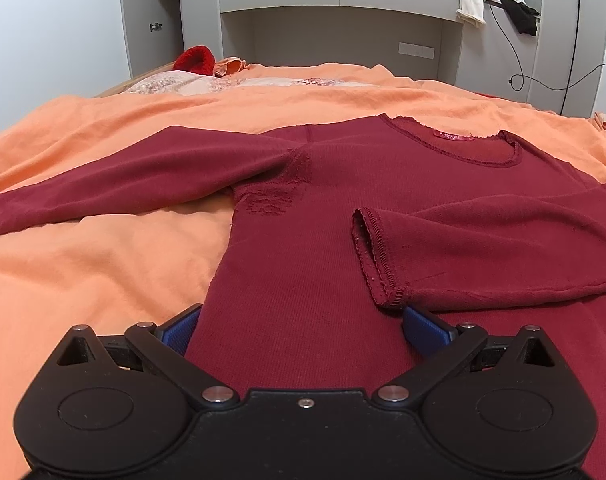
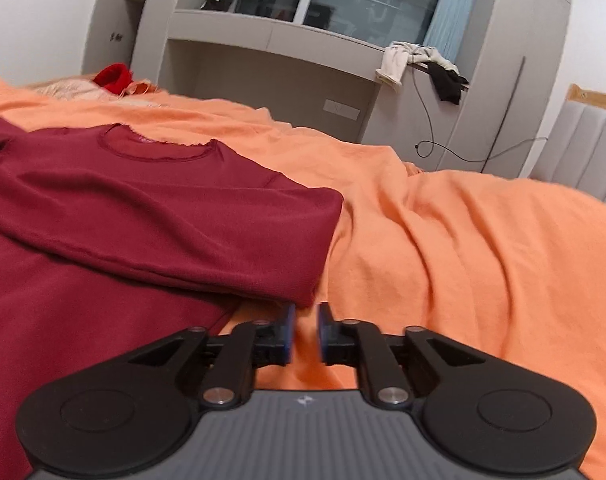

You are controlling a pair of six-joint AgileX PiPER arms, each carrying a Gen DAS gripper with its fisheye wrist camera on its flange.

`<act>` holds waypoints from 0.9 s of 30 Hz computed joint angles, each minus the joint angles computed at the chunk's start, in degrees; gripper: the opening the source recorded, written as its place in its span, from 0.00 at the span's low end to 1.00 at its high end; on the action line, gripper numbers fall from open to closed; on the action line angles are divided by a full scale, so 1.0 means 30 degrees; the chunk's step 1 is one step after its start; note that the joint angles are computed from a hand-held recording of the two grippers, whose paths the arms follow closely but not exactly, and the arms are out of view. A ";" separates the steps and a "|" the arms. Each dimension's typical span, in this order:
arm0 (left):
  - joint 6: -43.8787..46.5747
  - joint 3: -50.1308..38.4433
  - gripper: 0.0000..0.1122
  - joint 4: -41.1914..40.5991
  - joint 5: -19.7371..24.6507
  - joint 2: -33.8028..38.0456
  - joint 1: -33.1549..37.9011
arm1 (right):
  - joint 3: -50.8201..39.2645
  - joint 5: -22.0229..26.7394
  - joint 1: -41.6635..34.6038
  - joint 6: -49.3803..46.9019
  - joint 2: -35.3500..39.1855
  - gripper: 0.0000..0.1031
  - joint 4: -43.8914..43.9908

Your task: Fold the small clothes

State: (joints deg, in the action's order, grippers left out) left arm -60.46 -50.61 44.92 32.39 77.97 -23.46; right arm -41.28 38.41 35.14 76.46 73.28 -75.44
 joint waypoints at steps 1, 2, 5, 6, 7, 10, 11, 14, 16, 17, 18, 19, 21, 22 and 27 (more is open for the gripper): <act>0.0028 0.0010 0.91 -0.0047 -0.0018 0.0001 0.0020 | 0.0146 0.0460 0.0367 0.0376 -0.0168 0.40 -0.0483; 0.0040 -0.0002 0.91 -0.0067 -0.0010 0.0017 0.0023 | 0.0278 0.0585 0.0488 0.0830 -0.0350 0.44 -0.0920; -0.0181 0.0044 0.91 0.0205 0.0072 0.0059 -0.0101 | 0.0285 0.0288 0.0253 0.3192 -0.0035 0.47 -0.2393; -0.0281 0.0061 0.91 0.0331 0.0099 0.0092 -0.0147 | 0.0384 0.0199 0.0165 0.4493 0.0226 0.51 -0.3347; -0.0397 0.0086 0.91 0.0457 0.0104 0.0119 -0.0179 | 0.0476 -0.0059 -0.0080 0.5783 0.0519 0.54 -0.4350; -0.0527 0.0164 0.91 0.0564 0.0066 0.0101 -0.0192 | 0.0089 0.0040 -0.0646 0.7664 0.1810 0.61 -0.5219; -0.0527 0.0164 0.91 0.0564 0.0066 0.0101 -0.0192 | -0.0051 0.0050 -0.0724 0.7555 0.2126 0.61 -0.5054; -0.0408 0.0187 0.91 0.0365 -0.0041 0.0081 -0.0116 | -0.0409 -0.0266 -0.1102 0.6299 0.2820 0.62 -0.3897; -0.0047 0.0170 0.91 0.0027 -0.0134 0.0013 0.0028 | -0.0607 -0.0434 -0.1183 0.5062 0.3056 0.63 -0.3016; 0.0275 0.0154 0.91 -0.0313 -0.0249 -0.0065 0.0188 | -0.0568 -0.0146 -0.0935 0.4838 0.3022 0.63 -0.2946; 0.0685 0.0157 0.91 -0.0796 -0.0422 -0.0242 0.0453 | -0.0533 0.0169 -0.0667 0.4518 0.2907 0.65 -0.2857; 0.0823 0.0228 0.91 -0.1143 -0.0606 -0.0506 0.0720 | -0.0456 0.0432 -0.0373 0.4205 0.2700 0.67 -0.2747; 0.0443 0.0678 0.91 -0.1142 -0.1238 -0.1352 0.1364 | 0.0078 0.0561 0.0141 0.4111 0.1736 0.81 -0.2871; 0.0155 0.0858 0.91 -0.0948 -0.1427 -0.1753 0.1700 | 0.0369 0.0545 0.0406 0.4263 0.1128 0.84 -0.2922; 0.1082 0.1222 0.91 -0.2420 -0.2457 -0.3201 0.4880 | 0.1181 0.2030 0.3293 0.5182 -0.1784 0.99 -0.2529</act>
